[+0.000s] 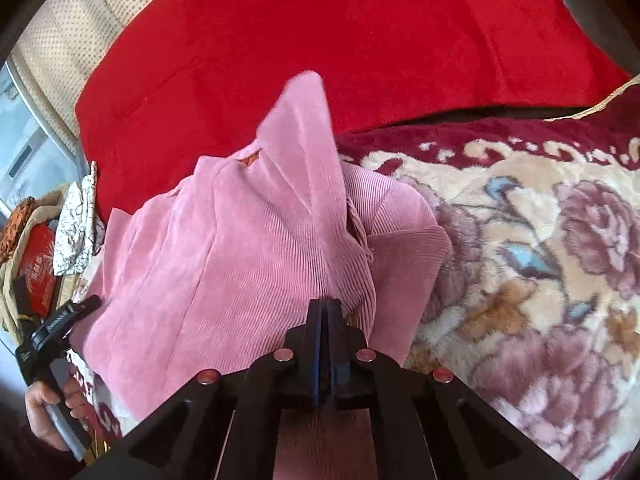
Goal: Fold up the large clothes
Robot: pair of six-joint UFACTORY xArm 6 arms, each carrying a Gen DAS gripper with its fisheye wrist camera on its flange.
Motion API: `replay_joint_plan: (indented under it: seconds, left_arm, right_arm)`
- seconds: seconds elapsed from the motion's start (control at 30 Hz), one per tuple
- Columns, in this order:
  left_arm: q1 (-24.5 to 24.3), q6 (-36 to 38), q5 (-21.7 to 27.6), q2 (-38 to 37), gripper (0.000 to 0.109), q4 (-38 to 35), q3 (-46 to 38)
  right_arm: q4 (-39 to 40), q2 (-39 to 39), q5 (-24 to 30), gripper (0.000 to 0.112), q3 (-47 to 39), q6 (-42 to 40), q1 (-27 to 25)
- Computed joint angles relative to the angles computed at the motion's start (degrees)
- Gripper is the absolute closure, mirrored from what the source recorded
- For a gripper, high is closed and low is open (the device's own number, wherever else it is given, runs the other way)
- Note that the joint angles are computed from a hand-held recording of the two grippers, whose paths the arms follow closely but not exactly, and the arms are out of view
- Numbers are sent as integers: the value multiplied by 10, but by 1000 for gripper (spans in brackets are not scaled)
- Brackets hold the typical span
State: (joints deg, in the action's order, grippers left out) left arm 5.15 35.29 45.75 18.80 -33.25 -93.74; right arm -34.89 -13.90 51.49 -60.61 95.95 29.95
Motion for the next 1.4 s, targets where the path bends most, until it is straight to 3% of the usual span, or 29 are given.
replay_joint_plan:
  seconds: [0.1, 0.2, 0.3, 0.43, 0.53, 0.6, 0.67, 0.73, 0.83, 0.9, 1.0, 1.07, 1.1, 1.27, 1.4]
  left_arm:
    - [3, 22, -2, -24, 15, -40, 19]
    - [-10, 70, 6, -40, 15, -55, 39]
    - [-33, 82, -13, -49, 15, -24, 62]
    - [-56, 62, -74, -37, 15, 53, 73]
    - [-52, 18, -56, 6, 11, 97, 32]
    - [-42, 1, -16, 33, 10, 79, -8]
    - [-38, -13, -11, 32, 10, 72, -14]
    - [-38, 7, -40, 12, 10, 47, 8]
    - [-32, 81, -47, -32, 10, -38, 46]
    - [-31, 88, -42, -45, 10, -42, 59]
    - [-39, 50, -20, -38, 10, 36, 60]
    - [-50, 40, -36, -38, 10, 107, 80]
    - [-52, 47, -51, -45, 10, 106, 90]
    - [-30, 115, -49, -96, 10, -11, 125]
    - [-17, 180, -18, -148, 10, -103, 167]
  right_arm:
    - [-19, -7, -5, 102, -17, 6, -4]
    - [-7, 23, -40, 102, -52, -52, -32]
    - [86, 73, -83, 102, -95, -178, -65]
    - [125, 124, -111, 101, -129, -235, -83]
    - [79, 124, -92, 107, -106, -167, -99]
    - [79, 98, -144, 110, -54, -138, -124]
    - [66, 75, -145, 108, -32, -93, -131]
    - [27, 56, -104, 102, -31, -55, -116]
    - [3, 35, -138, 102, -13, -56, -98]
    - [1, 31, -132, 102, -15, -66, -84]
    - [38, 24, -147, 104, 10, -66, -80]
    - [42, 9, -189, 104, 50, -42, -89]
    - [36, -2, -193, 104, 60, -28, -88]
    - [-59, -53, -141, 102, 71, 37, -35]
    - [-99, -65, -149, 102, 74, 58, 1]
